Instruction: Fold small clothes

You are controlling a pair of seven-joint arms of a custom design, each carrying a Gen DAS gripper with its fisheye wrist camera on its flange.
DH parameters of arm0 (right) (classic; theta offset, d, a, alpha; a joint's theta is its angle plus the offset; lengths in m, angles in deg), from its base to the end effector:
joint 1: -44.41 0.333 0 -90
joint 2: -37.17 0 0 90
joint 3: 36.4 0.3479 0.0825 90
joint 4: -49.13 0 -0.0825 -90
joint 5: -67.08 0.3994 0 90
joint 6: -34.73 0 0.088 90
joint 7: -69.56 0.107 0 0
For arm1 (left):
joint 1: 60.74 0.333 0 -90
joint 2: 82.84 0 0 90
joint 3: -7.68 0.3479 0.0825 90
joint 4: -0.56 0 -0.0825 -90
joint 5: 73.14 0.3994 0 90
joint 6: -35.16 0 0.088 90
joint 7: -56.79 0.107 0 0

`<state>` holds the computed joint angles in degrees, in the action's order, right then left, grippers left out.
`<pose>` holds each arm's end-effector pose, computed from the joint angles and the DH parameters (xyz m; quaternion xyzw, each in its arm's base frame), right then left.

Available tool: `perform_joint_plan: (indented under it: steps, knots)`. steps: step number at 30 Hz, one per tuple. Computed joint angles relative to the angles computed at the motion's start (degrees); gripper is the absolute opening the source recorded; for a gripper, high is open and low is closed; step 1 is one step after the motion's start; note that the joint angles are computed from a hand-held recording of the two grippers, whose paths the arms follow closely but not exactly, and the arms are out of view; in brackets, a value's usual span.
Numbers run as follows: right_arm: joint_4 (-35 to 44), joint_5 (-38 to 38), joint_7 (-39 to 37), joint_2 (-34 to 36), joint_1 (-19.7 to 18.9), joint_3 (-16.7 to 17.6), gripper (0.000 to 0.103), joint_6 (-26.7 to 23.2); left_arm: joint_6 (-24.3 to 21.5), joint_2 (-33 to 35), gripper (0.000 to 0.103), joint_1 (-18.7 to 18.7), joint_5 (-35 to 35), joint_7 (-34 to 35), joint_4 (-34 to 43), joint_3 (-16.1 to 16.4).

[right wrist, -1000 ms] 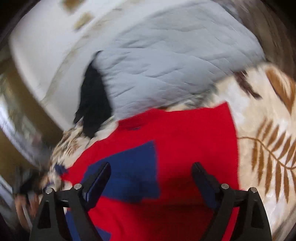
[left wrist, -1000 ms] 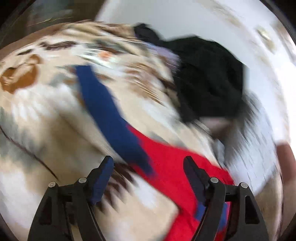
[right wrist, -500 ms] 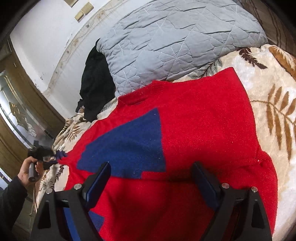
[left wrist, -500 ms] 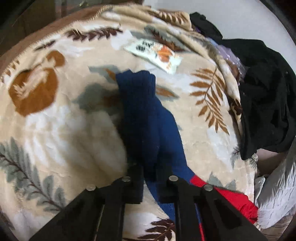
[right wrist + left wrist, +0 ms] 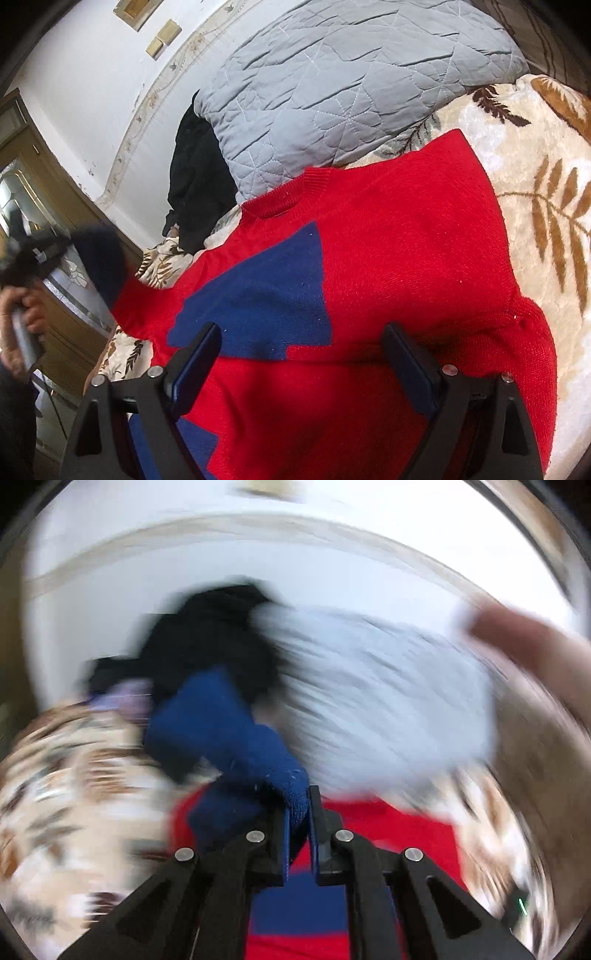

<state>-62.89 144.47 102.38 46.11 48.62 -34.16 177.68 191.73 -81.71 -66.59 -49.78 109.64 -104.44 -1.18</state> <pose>0.6365 0.0652 0.4590 -0.6490 0.5819 0.0179 0.4897 0.6092 -0.1746 0.6444 -0.6625 0.6033 -0.3454 0.2788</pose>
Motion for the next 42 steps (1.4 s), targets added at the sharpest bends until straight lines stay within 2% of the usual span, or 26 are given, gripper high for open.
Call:
perform_joint_plan:
  steps: [1,2,3,4,5,7,9,10,11,15,20,21,22,23,24,28,30,31,33,34,35,36,37,38,39,42]
  knots:
    - [0.11,0.19,0.14,0.05,-0.16,-0.05,0.091,-0.53,-0.05,1.72,0.014,-0.78,-6.97,7.78,0.52,-1.34]
    - [0.23,0.58,0.24,0.09,-0.43,-0.13,0.091,-1.36,-0.95,3.06,0.022,-1.09,-12.14,12.76,0.71,-2.32]
    - [0.31,1.34,0.42,0.03,-0.85,-0.27,0.091,-2.54,-3.38,4.34,0.03,-1.39,-15.14,14.63,1.0,-2.84]
    - [0.2,1.96,0.64,-0.13,-1.11,-0.38,0.091,-3.24,-5.9,4.9,0.039,-1.66,-16.04,13.2,0.32,-2.63]
    - [0.11,2.05,1.53,-0.45,-1.62,-0.69,0.091,-5.11,-6.32,4.39,0.039,-1.76,-15.82,10.55,-1.45,-2.03]
    - [-0.49,2.91,2.5,-1.12,-2.32,-1.21,0.092,-7.26,-4.59,2.14,0.039,-0.97,-16.07,7.05,-6.25,-0.81]
    - [-0.55,3.95,4.44,-1.45,-2.99,-1.81,0.094,-9.16,-2.78,-1.14,0.046,0.13,-14.06,2.2,-11.62,0.55]
    - [-0.02,4.3,5.95,-1.18,-3.26,-2.05,0.094,-10.01,-3.86,-2.63,0.05,0.57,-15.13,3.13,-13.16,0.79]
    - [0.83,4.13,7.35,-0.64,-3.48,-2.21,0.094,-10.81,-3.15,-4.03,0.052,1.24,-14.28,1.03,-15.25,1.18]
    - [5.67,1.43,16.39,2.9,-3.79,-2.01,0.094,-10.44,1.27,-8.52,0.053,3.77,-14.44,-1.77,-23.07,3.09]
    - [11.17,-12.4,30.43,7.25,-2.33,-1.19,0.092,-7.62,7.14,-11.37,0.055,4.61,-18.12,-0.76,-29.93,4.99]
    - [12.09,-19.43,33.33,7.52,-0.8,-1.45,0.083,-6.09,7.09,-11.22,0.055,4.46,-19.19,0.21,-29.93,5.46]
    - [12.54,-25.33,35.96,7.61,0.44,-1.68,0.063,-4.75,7.47,-11.06,0.055,4.23,-20.49,1.55,-30.23,6.0]
    - [13.47,-32.84,39.03,7.78,2.07,-2.21,0.037,-3.85,7.64,-10.68,0.055,4.02,-21.76,2.68,-29.95,6.35]
    - [14.39,-36.93,40.71,7.87,2.58,-2.19,0.005,-4.07,8.01,-10.67,0.055,3.95,-22.83,3.47,-29.98,6.53]
    - [9.62,-46.01,40.19,2.18,4.71,-1.36,0.005,8.41,9.52,-11.72,0.055,4.77,-22.75,3.9,-30.73,5.94]
    - [7.0,-50.94,43.14,1.1,5.57,-2.05,0.008,12.67,9.52,-11.88,0.056,4.39,-23.37,4.37,-30.72,6.02]
    - [7.2,-52.96,44.51,2.31,5.34,-2.43,0.009,10.54,9.47,-11.41,0.056,3.94,-24.24,5.31,-30.32,6.39]
    - [9.23,-50.44,45.46,4.83,3.07,-1.98,0.009,2.39,9.31,-11.54,0.057,3.43,-25.76,6.52,-30.44,6.7]
    - [8.9,-47.42,44.9,5.07,2.32,-1.94,0.011,1.32,9.2,-11.47,0.058,3.45,-25.98,6.87,-30.39,6.7]
    - [7.77,-40.38,42.07,4.61,-0.34,0.1,0.015,2.65,8.98,-11.39,0.058,3.97,-25.26,6.25,-30.28,6.29]
    - [7.61,-37.35,40.93,4.35,-1.0,0.4,0.04,2.47,8.95,-11.28,0.059,4.28,-24.95,5.69,-30.23,6.05]
    - [7.86,-34.31,39.45,4.18,-1.3,0.29,0.082,1.71,8.95,-11.17,0.059,4.17,-25.39,5.79,-30.21,6.14]
    - [8.78,-27.24,34.6,4.18,-3.56,2.17,0.094,0.15,8.93,-11.01,0.06,3.92,-26.05,6.32,-30.15,6.35]
    - [9.39,-24.2,32.32,4.23,-3.82,2.25,0.1,-0.53,8.69,-10.85,0.06,3.79,-26.47,6.8,-30.04,6.45]
    - [13.0,-27.78,34.98,6.32,-2.29,0.72,0.1,-1.26,8.42,-10.61,0.06,4.25,-25.99,6.39,-29.92,6.01]
